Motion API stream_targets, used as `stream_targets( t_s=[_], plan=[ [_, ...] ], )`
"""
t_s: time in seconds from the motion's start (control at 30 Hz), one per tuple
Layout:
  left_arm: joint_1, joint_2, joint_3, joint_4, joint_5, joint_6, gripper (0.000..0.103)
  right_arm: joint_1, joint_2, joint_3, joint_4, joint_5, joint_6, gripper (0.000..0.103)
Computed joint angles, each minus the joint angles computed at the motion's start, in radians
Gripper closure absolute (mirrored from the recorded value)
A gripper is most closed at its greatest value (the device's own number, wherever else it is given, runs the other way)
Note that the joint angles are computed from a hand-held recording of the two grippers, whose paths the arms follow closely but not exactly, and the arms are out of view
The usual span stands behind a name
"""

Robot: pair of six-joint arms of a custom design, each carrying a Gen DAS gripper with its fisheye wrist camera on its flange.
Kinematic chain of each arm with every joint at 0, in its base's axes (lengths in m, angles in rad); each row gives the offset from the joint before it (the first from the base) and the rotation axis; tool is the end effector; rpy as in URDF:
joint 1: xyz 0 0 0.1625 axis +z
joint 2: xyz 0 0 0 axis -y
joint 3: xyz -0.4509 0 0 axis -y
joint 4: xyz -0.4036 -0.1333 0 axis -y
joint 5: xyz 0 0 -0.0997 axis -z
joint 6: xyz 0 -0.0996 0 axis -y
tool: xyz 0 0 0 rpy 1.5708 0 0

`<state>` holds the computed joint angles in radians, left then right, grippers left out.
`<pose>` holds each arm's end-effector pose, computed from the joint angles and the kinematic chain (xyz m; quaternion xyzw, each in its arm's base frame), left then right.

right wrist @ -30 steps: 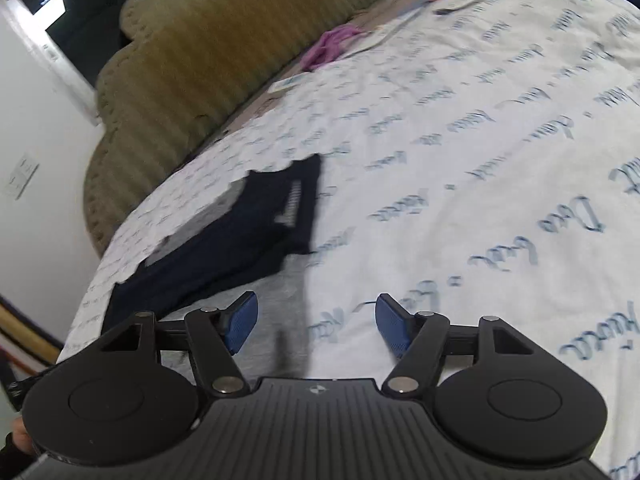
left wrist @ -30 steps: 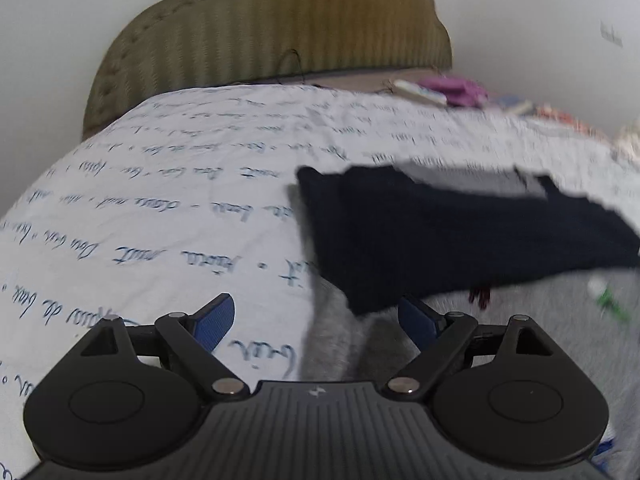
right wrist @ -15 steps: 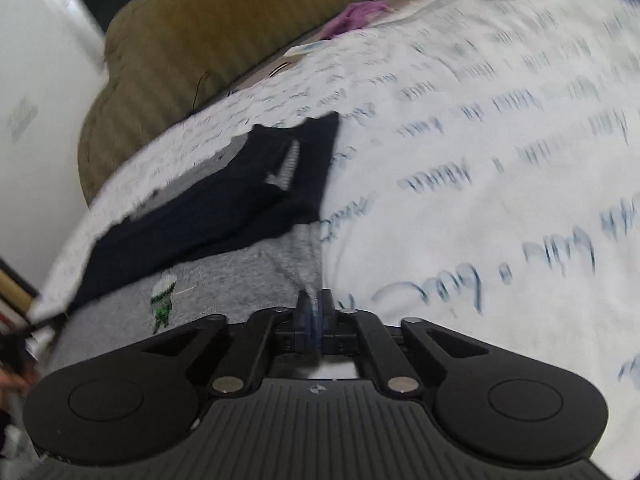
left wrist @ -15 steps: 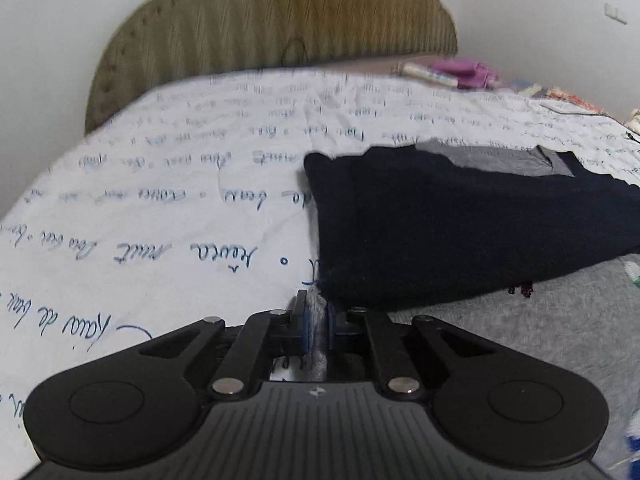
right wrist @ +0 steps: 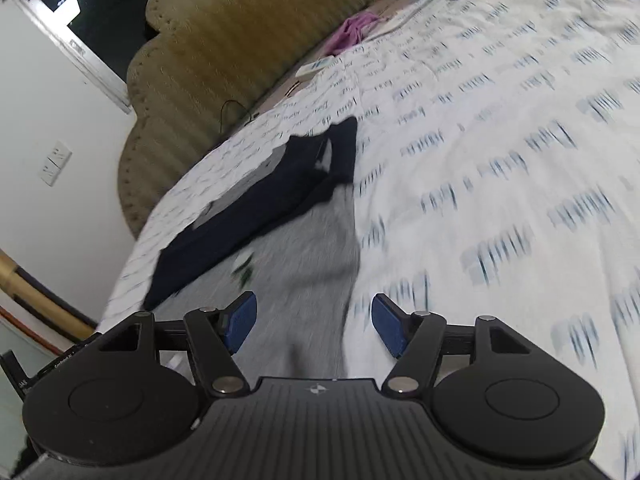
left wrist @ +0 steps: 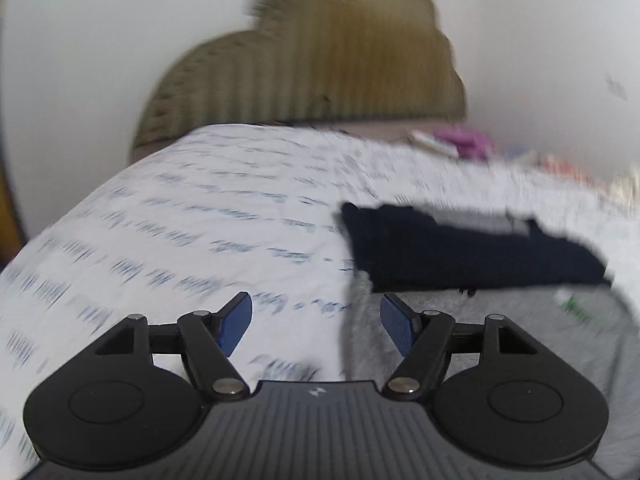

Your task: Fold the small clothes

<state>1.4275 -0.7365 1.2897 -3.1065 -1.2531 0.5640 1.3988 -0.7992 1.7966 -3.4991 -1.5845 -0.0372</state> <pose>0.0468 -0.8266 0.2837 0.2315 0.8426 -0.4264 0.2337 0.0148 -0.6854 0.1672 -0.0632 -0.8914 0.4457 0.0529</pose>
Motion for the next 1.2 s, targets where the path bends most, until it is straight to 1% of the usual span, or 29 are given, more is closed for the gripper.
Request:
stream_targets(
  t_s=[0.03,0.1,0.17,0.2,0.23,0.33,0.4,0.43,0.5,0.57,0.6,0.67,0.7,0.77,0.8,0.87,0.97,1.03,1.1,1.2],
  plan=[
    [0.004,-0.024,0.018,0.010,-0.005,-0.069,0.022,-0.006,-0.021,0.038,-0.001,0.036,0.022,0.036],
    [0.023,-0.080,0.051,0.084,-0.039,-0.229,0.021,-0.022,-0.058,0.096,0.042,0.143,0.050,0.036],
    [0.035,-0.121,0.089,0.115,-0.065,-0.297,0.021,-0.018,-0.071,0.134,0.064,0.200,0.050,0.036],
    [0.036,-0.138,0.113,0.123,-0.059,-0.308,0.021,-0.011,-0.075,0.143,0.097,0.212,0.033,0.036],
    [0.034,-0.156,0.137,0.145,-0.049,-0.323,0.021,0.003,-0.074,0.148,0.116,0.198,0.020,0.036],
    [0.041,-0.223,0.228,0.250,-0.080,-0.355,0.021,0.038,-0.073,0.162,0.170,0.117,0.000,0.035],
    [0.047,-0.263,0.282,0.293,-0.087,-0.381,0.021,0.048,-0.087,0.195,0.151,0.060,0.022,0.034],
    [0.054,-0.281,0.307,0.305,-0.101,-0.396,0.021,0.043,-0.101,0.222,0.128,0.057,0.033,0.034],
    [0.072,-0.307,0.322,0.380,-0.142,-0.433,0.021,0.031,-0.129,0.277,0.077,0.046,0.059,0.034],
    [0.099,-0.321,0.318,0.466,-0.219,-0.449,0.021,0.013,-0.156,0.321,0.049,0.034,0.070,0.034],
    [0.110,-0.324,0.319,0.497,-0.245,-0.446,0.021,0.002,-0.164,0.335,0.046,0.029,0.081,0.035],
    [0.128,-0.325,0.314,0.512,-0.295,-0.442,0.021,-0.028,-0.163,0.349,0.046,0.051,0.114,0.035],
    [0.143,-0.316,0.291,0.543,-0.339,-0.452,0.021,-0.051,-0.163,0.367,0.032,0.085,0.126,0.035],
    [0.169,-0.295,0.250,0.578,-0.417,-0.530,0.021,-0.096,-0.145,0.384,-0.005,0.178,0.152,0.034],
    [0.181,-0.287,0.231,0.605,-0.457,-0.565,0.021,-0.108,-0.136,0.388,-0.024,0.210,0.165,0.032],
    [0.187,-0.267,0.189,0.665,-0.499,-0.607,0.021,-0.111,-0.120,0.383,-0.042,0.239,0.177,0.029],
    [0.186,-0.250,0.163,0.746,-0.558,-0.598,0.021,-0.093,-0.112,0.366,-0.008,0.247,0.146,0.027],
    [0.177,-0.245,0.165,0.769,-0.559,-0.597,0.021,-0.084,-0.105,0.355,0.018,0.256,0.133,0.027],
    [0.167,-0.244,0.172,0.767,-0.526,-0.584,0.022,-0.080,-0.100,0.348,0.034,0.262,0.124,0.027],
    [0.169,-0.245,0.173,0.767,-0.526,-0.594,0.027,-0.092,-0.105,0.354,0.034,0.280,0.127,0.032]
  ],
)
